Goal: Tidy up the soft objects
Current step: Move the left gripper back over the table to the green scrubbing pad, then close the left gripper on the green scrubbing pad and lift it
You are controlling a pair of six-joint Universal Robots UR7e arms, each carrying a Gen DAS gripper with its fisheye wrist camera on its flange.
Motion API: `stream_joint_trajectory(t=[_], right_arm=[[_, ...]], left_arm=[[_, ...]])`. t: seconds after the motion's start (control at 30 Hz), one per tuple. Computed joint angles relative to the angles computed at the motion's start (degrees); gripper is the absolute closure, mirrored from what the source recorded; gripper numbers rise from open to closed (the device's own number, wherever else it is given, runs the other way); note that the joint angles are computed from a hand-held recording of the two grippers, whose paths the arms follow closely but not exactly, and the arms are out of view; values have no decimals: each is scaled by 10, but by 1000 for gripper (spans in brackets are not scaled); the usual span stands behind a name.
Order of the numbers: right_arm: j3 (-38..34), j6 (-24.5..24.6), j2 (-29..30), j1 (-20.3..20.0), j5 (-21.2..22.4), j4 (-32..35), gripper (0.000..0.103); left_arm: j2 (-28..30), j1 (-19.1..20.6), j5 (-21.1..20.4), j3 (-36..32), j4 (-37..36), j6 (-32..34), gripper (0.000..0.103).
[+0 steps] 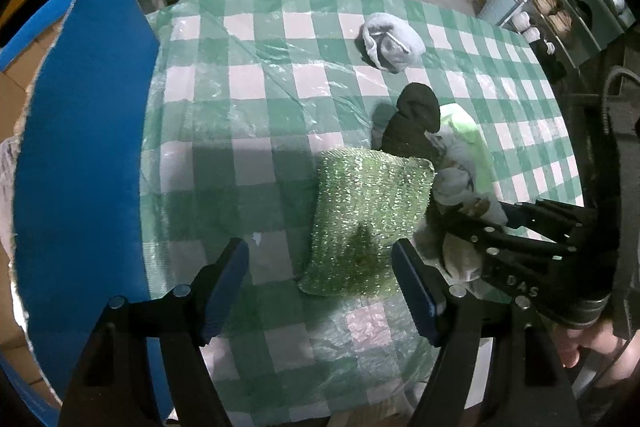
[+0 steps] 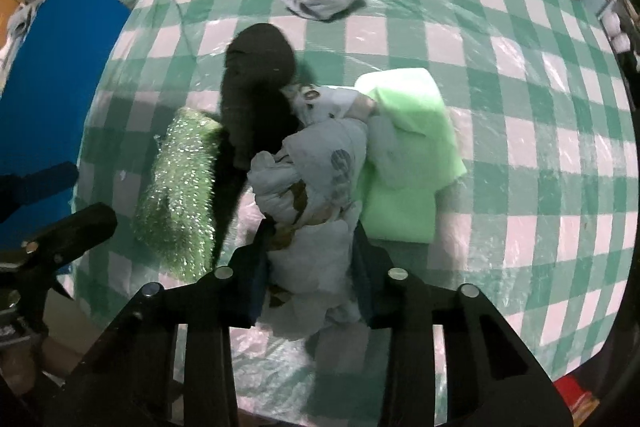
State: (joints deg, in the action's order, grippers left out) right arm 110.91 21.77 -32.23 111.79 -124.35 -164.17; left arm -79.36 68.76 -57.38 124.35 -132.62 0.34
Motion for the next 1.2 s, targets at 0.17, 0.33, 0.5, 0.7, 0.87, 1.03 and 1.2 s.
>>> stream_joint_trajectory(t=[0.17, 0.33, 0.5, 0.7, 0.87, 1.03, 1.2], right_arm=[[31, 0, -25, -12, -5, -18, 70], [54, -1, -44, -33, 7, -42, 63], [77, -15, -66, -42, -1, -69, 54], [87, -13, -74, -27, 2, -81, 41], [77, 2, -56, -13, -3, -79, 41], [61, -2, -41, -13, 0, -80, 41], [52, -13, -31, -11, -3, -87, 33]], left_arm=[[13, -1, -6, -1, -2, -4, 22], [29, -4, -12, 0, -1, -11, 21], [48, 2, -17, -7, 0, -30, 21], [67, 1, -1, -9, -7, -38, 21], [77, 1, 3, -7, -16, -35, 21], [83, -4, 17, 5, -38, -21, 29], [81, -5, 20, 11, -53, -8, 62]])
